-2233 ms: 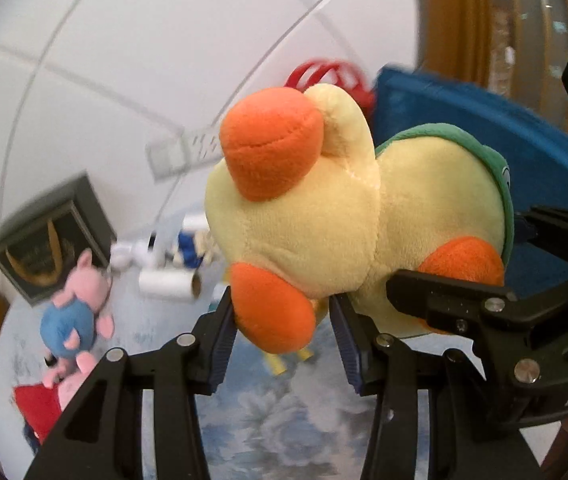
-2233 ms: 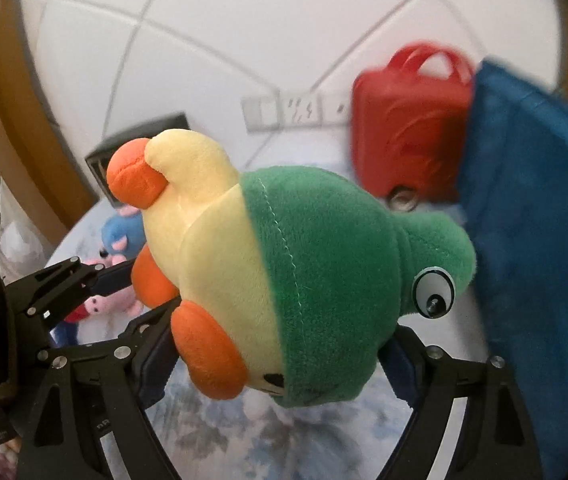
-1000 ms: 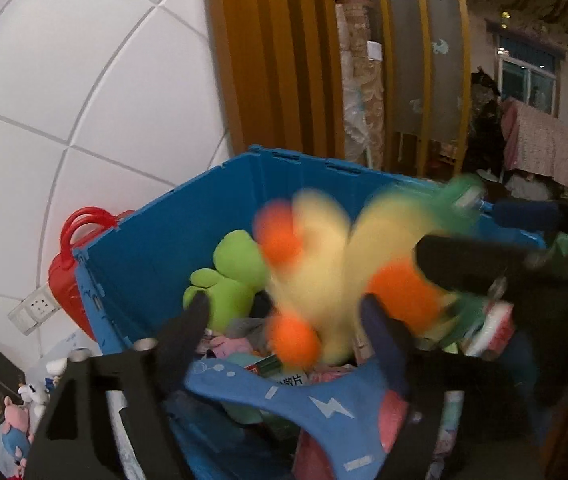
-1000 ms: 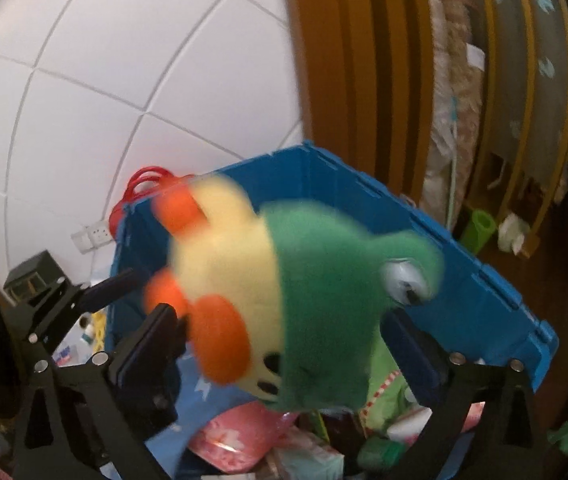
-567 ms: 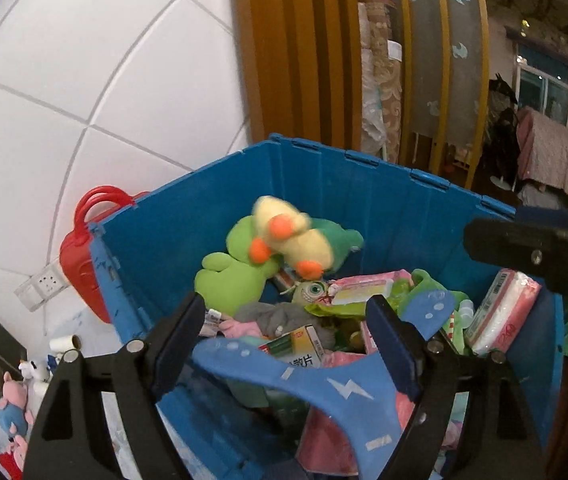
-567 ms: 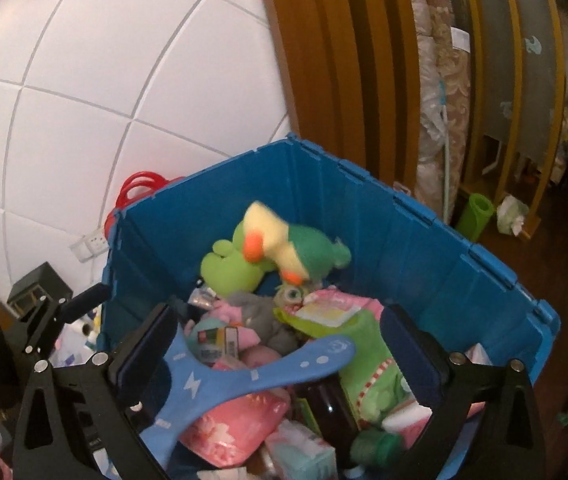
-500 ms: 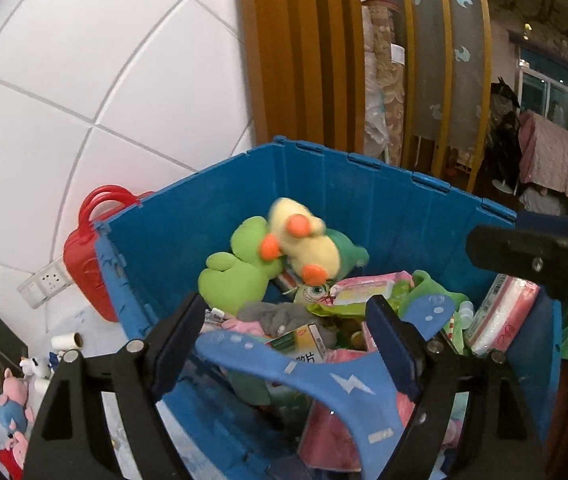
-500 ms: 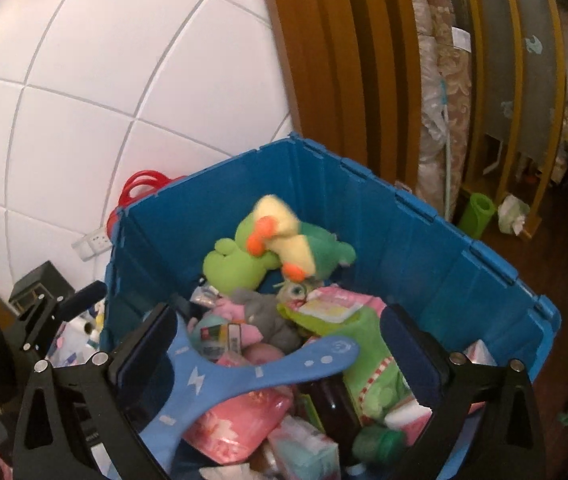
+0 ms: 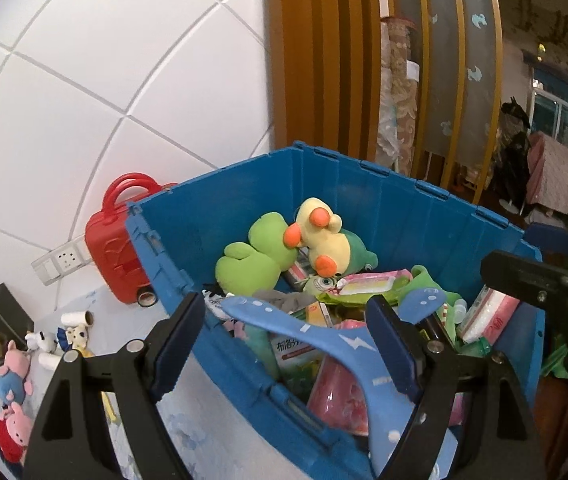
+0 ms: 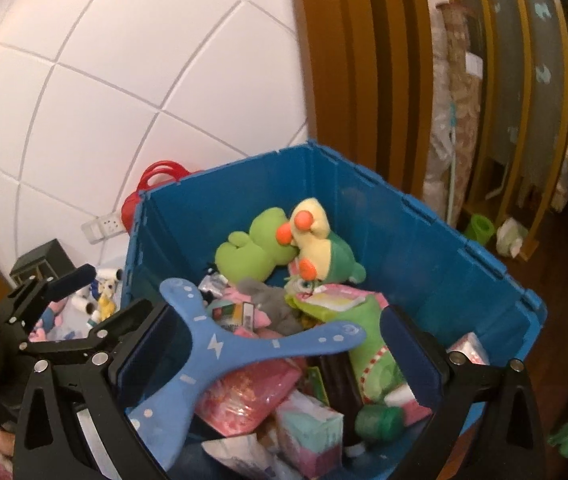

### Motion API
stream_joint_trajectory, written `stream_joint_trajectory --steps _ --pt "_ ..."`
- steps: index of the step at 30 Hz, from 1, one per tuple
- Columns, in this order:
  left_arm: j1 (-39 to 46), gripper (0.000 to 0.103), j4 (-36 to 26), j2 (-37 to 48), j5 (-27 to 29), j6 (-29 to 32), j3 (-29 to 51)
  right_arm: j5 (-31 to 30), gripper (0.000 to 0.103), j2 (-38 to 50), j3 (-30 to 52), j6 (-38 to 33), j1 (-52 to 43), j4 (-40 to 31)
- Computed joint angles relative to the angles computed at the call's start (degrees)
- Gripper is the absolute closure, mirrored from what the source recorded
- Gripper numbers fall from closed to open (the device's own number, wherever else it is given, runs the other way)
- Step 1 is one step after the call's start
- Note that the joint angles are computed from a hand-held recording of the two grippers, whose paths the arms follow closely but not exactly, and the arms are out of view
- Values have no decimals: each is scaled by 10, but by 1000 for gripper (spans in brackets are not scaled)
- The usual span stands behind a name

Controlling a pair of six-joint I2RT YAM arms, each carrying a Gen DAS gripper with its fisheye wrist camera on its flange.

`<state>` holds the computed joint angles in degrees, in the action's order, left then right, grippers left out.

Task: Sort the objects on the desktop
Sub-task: 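Withdraw both grippers from the crate back over the table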

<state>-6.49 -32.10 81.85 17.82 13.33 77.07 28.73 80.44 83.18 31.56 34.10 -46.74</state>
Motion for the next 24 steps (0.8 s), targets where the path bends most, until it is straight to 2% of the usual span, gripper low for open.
stream_joint_trajectory --steps 3,8,13,16,19,24 --pt "17 20 0 -24 11 -5 -21 46 0 -11 -18 -6 32 5" --pt "52 20 7 -74 12 -9 -77 74 0 -37 -56 4 71 28" --pt "114 20 18 -126 39 4 -138 104 0 -63 -82 20 138 52" --pt "166 20 18 -145 67 23 -161 136 0 -51 -68 33 189 47" --pt "237 20 -14 -135 111 55 -160 173 0 -5 -27 60 238 23" --pt "387 20 -39 -79 190 162 -149 228 0 119 81 102 297 -28"
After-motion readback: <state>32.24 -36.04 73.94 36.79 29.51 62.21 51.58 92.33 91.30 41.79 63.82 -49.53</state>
